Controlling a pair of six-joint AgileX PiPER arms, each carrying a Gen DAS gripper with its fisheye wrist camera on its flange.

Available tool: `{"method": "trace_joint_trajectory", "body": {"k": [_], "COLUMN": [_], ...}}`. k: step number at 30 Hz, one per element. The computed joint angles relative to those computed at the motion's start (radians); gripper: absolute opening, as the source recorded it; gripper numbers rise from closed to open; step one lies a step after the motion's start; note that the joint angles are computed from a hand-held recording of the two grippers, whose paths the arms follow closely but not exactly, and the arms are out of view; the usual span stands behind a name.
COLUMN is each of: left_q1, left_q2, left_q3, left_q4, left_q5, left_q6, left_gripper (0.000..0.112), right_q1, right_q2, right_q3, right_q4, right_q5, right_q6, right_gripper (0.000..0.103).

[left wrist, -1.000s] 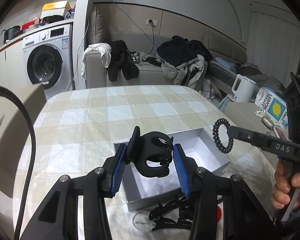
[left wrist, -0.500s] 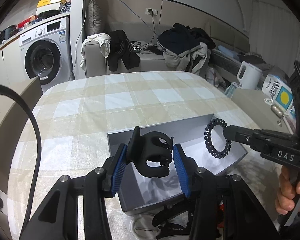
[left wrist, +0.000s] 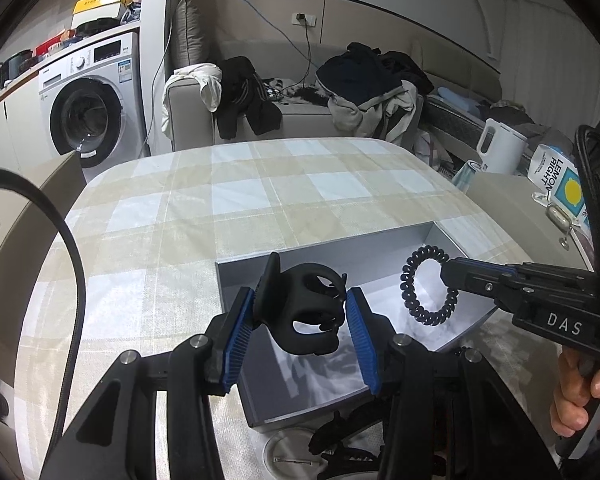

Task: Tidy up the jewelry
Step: 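Drop the claw clip into the grey box while the right tool drops the hair tie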

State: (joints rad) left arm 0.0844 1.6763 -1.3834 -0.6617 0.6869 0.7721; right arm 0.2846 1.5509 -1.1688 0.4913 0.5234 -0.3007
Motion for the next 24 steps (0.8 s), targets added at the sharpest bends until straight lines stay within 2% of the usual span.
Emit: {"method": "trace_joint_trajectory", "body": {"k": [5,6,8,9,10,11,12,13,16,21,24], "left_q1": [0.008,0.009,0.009,0.01,0.012,0.014,0.017,0.022,0.049,0.101,0.128], "left_q2": [0.006,0.005,-0.006,-0.017,-0.029,-0.044,-0.054,-0.069,-0.116,-0.213,-0.254], "left_q3": [-0.015,-0.017,-0.017,-0.008,0.0,0.01,0.014,0.022,0.064,0.18,0.238], "left_q4": [0.001,0.001,0.004,-0.006,-0.014,-0.019,-0.022,-0.034,-0.089,-0.203,-0.246], "left_q5": [0.031,0.039,0.049,0.047,0.045,0.046,0.05,0.058,0.076,0.039,0.031], "left_q6": [-0.024,-0.027,-0.027,-0.014,-0.002,0.004,0.008,0.018,0.076,0.143,0.163], "left_gripper": [0.041,0.041,0.043,0.047,0.054,0.059,0.068,0.072,0.081,0.102,0.102], "right_q1": [-0.023,-0.026,-0.027,-0.029,-0.035,-0.043,-0.045,-0.047,-0.052,-0.081,-0.111], "right_q2": [-0.009,-0.016,-0.037,-0.05,-0.061,-0.076,-0.086,-0.1,-0.163,-0.273,-0.32], "right_q3": [0.0,0.002,0.013,0.02,0.027,0.034,0.036,0.042,0.095,0.207,0.257], "right_q4": [0.086,0.096,0.096,0.107,0.133,0.156,0.153,0.149,0.139,0.195,0.278], "right_q5": [0.03,0.031,0.024,0.02,0.02,0.025,0.029,0.03,-0.005,-0.042,-0.034], "right_q6": [-0.057,-0.062,-0.061,-0.074,-0.102,-0.132,-0.134,-0.138,-0.145,-0.208,-0.295], "right_gripper": [0.012,0.018,0.038,0.056,0.071,0.077,0.089,0.1,0.103,0.103,0.103]}}
